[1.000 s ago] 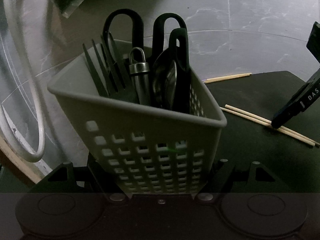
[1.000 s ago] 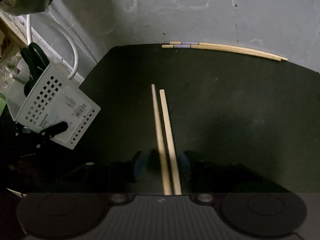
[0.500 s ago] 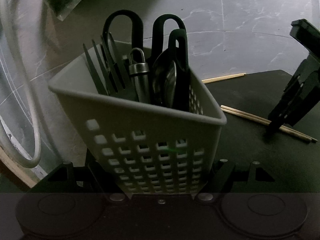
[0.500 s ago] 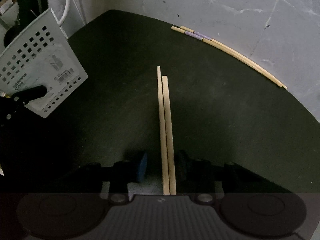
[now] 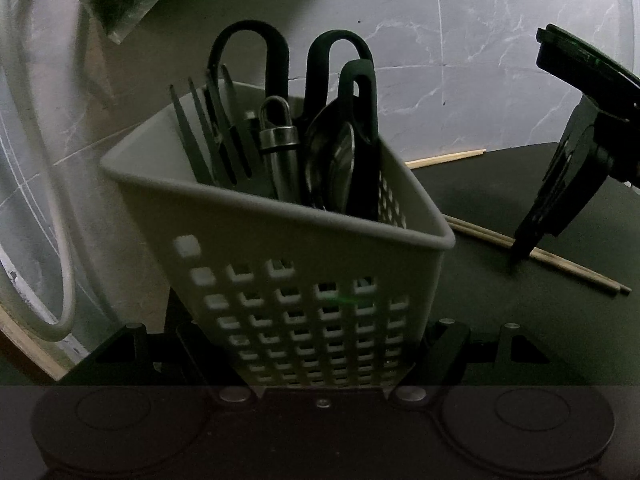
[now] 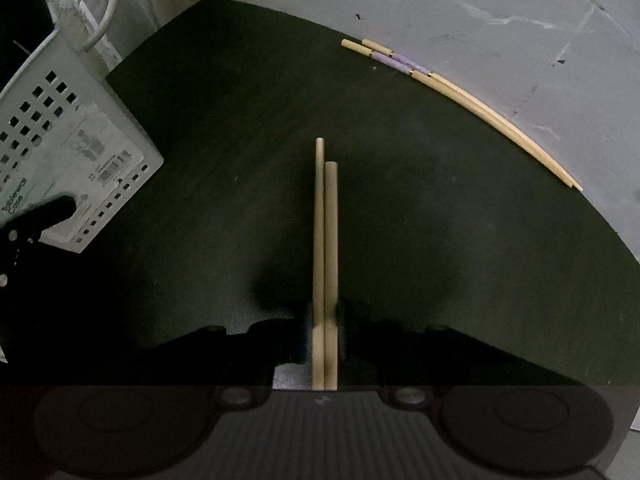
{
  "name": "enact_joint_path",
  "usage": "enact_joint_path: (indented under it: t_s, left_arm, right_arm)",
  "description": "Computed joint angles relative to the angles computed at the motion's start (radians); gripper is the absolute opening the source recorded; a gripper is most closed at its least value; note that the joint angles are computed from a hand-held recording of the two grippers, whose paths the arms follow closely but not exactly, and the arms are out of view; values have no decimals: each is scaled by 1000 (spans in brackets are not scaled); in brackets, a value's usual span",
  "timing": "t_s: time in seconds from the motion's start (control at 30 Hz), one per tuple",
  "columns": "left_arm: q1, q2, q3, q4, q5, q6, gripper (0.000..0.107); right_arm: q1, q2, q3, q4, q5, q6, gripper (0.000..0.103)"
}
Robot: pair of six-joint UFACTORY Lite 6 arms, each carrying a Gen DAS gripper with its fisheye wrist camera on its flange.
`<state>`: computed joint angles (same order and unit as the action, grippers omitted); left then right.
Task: Organize utensils
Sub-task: 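Hold the two chopsticks with the right tool and tap their tips on the table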
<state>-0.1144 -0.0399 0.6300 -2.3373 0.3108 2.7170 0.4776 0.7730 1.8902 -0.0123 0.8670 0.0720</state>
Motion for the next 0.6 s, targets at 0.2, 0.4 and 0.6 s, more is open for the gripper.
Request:
enact_joint_path:
  t_s: [0.2,0.4,0.6]
  left_arm:
    - [1,-4,-6,-6,3,6,78]
    - [0,-6,-4,9,-1,-4,78]
    - [5,-5,1,45,0,-30,78]
  right_arm:
    - [-21,-80,-131,44,-102,4,13]
    - [-54,-266,-446,175,-348,-12,13]
    - [-37,-432,-702,282,-563,-33,0]
